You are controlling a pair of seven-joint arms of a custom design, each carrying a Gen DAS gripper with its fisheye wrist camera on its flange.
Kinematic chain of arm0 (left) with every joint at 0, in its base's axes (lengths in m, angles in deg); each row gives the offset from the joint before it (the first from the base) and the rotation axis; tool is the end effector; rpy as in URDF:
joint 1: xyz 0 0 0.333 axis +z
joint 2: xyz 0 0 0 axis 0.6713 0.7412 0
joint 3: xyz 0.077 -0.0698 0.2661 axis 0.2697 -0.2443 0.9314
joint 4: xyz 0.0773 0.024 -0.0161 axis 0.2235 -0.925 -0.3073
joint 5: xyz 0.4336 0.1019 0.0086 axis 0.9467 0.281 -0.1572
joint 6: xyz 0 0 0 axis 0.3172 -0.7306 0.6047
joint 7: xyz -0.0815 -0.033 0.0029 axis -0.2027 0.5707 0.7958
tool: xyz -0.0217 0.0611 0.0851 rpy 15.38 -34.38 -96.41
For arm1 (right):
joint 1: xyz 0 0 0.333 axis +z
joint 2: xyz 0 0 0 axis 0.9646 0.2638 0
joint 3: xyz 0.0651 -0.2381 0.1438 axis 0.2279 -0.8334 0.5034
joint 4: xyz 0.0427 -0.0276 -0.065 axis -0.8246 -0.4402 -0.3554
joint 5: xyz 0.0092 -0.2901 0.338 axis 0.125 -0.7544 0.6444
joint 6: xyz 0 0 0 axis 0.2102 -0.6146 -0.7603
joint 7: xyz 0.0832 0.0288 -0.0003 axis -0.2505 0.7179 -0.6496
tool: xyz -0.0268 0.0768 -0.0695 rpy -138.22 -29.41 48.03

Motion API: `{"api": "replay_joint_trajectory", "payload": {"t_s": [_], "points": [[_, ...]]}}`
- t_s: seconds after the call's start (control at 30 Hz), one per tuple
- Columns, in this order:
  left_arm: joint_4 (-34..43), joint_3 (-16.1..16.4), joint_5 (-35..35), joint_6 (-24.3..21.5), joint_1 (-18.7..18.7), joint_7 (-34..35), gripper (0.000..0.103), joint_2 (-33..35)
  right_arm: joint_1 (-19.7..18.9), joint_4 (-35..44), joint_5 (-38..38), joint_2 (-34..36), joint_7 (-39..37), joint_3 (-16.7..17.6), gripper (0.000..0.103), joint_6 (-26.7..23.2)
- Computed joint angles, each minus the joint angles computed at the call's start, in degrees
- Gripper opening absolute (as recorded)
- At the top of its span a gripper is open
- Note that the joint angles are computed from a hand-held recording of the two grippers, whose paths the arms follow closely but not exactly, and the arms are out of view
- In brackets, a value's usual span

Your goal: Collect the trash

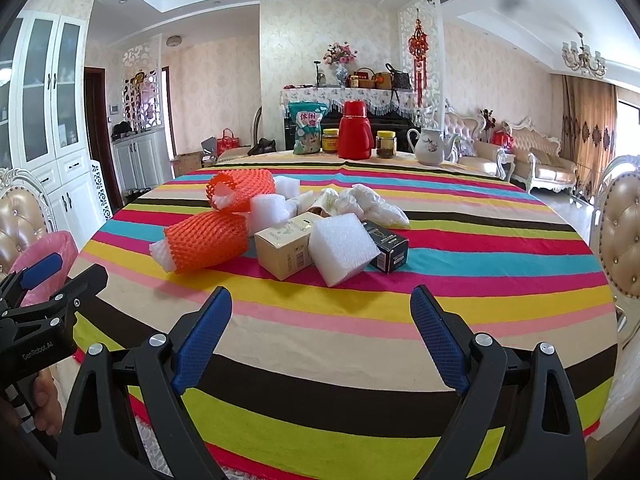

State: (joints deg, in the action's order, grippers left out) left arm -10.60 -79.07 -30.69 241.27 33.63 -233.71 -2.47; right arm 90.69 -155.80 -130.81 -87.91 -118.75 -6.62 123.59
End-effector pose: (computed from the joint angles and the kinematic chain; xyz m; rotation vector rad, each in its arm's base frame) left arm 0.6512 -0.2969 0.4024 -0.7590 2.2436 -1.5003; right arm 0.4195 0.2128 0.4179 -0.8643 2.2154 -1.3419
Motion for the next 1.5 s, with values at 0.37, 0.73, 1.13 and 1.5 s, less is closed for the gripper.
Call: {"api": "replay_joint_trajectory", "payload": {"t_s": [0.37, 0.73, 1.13, 1.5], "points": [[-0.36, 0.11, -0.36, 0.02, -0.11, 0.61, 0.099, -0.32, -0.11, -0.57, -0.03, -0.24, 0.84, -0.13, 0.085, 0.96], [-0.60, 0.24, -0.60, -0.27, -0.04, 1.09, 0.099, -0.44, -0.11, -0.56, 0.02, -0.12, 0.89, -0.10, 0.085, 1.09], [-0.62, 0.27, -1.04, -0.28, -0.16, 1.76, 0.099, -0.42, -0.13, -0.63, -0.07, -0.15, 1.02, -0.03, 0.085, 1.14], [-0.97, 0.53, -2.52, -0.77, -0.36, 3.14, 0.099, -0.92, 0.12, -0.80, -0.60, -0.25, 2.14, 0.20, 0.085, 1.04]]}}
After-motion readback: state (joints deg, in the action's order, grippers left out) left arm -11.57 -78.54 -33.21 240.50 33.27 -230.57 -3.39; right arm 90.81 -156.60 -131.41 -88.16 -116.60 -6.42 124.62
